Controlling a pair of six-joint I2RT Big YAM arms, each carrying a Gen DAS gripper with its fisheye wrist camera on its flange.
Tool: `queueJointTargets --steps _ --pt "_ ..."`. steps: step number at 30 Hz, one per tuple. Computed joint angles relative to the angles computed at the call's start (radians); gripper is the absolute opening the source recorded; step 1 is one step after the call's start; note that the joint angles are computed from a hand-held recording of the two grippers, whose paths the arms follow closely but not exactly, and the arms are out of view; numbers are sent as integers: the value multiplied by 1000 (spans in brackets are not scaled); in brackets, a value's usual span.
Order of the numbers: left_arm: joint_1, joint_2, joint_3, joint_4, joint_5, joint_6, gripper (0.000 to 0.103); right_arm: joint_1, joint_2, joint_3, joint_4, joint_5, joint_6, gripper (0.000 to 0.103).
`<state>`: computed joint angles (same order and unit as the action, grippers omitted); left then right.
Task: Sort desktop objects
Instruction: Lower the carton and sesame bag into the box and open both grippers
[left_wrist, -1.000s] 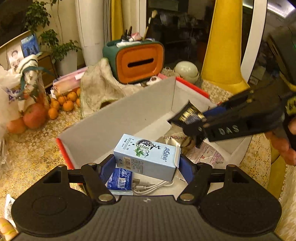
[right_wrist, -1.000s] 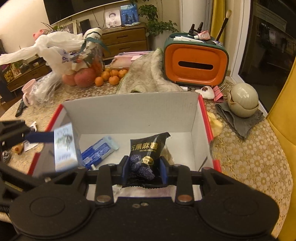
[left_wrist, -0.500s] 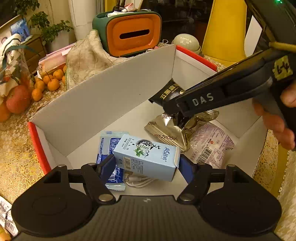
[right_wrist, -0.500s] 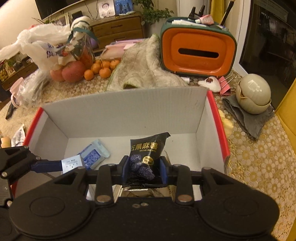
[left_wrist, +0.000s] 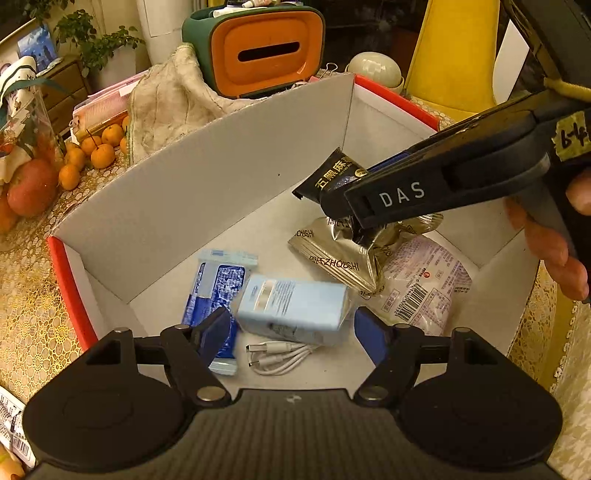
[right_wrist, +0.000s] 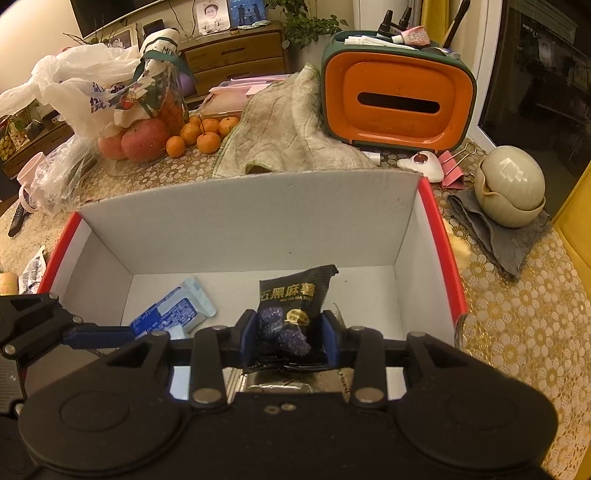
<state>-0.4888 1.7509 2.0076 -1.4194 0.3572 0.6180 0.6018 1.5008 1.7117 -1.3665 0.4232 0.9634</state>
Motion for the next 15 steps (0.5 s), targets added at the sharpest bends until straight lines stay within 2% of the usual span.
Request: queueJointTargets --steps 3,7,15 --pt "4 -12 -10 13 8 -2 73 4 1 7 -8 9 7 39" --pt "11 -23 -14 25 17 -14 73 9 -3 12 -15 14 20 47" --pt "34 -55 -19 25 43 -26 73 37 -9 41 -58 37 58 51"
